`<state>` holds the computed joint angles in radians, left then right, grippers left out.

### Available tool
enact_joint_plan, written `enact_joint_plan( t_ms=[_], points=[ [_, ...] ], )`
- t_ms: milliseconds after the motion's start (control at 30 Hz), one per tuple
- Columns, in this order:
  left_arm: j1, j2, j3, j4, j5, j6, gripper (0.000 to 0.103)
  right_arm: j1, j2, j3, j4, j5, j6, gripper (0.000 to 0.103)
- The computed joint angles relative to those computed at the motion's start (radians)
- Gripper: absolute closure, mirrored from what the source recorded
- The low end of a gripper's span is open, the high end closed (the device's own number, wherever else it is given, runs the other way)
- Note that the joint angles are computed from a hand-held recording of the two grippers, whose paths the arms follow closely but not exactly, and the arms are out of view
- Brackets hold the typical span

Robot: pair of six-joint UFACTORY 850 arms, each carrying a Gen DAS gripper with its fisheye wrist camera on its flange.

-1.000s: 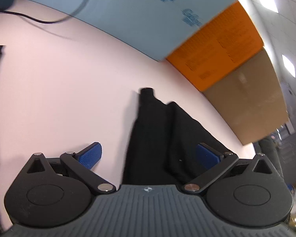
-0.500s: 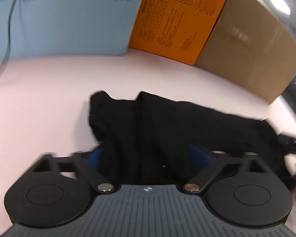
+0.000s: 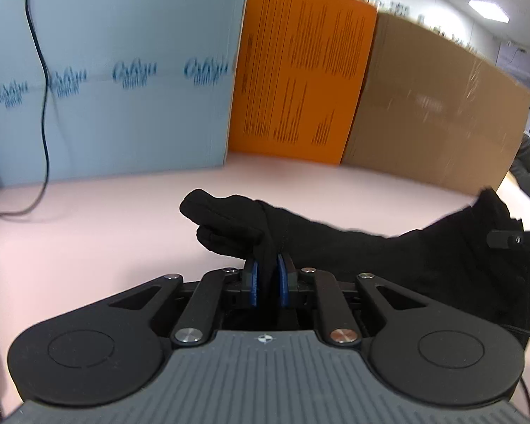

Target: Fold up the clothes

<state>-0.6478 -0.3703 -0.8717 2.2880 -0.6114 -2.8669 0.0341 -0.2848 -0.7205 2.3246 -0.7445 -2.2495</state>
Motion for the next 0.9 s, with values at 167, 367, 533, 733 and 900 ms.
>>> enact_joint_plan(
  t_ms=[167,367,533,733,900],
  points=[
    [-0.024,0.100,0.085,-0.069,-0.110,0.017,0.093,0.028,0.045,-0.051,-0.125,-0.063,0.081,0.093],
    [-0.043,0.302,0.243,-0.292,-0.285,0.138,0.093,0.108,-0.032,-0.226,-0.281,-0.149,0.241,0.093],
    [-0.020,0.431,0.358,-0.522,-0.352,0.260,0.091,0.203,-0.201,-0.452,-0.427,-0.163,0.393,0.093],
    [0.101,0.255,0.311,-1.054,-0.304,0.634,0.046,0.351,-0.438,-0.710,-0.825,0.325,0.742,0.053],
    [0.028,0.271,0.343,-1.237,-0.402,0.616,0.020,0.388,-0.355,-0.603,-0.476,0.530,0.424,0.013]
  ],
)
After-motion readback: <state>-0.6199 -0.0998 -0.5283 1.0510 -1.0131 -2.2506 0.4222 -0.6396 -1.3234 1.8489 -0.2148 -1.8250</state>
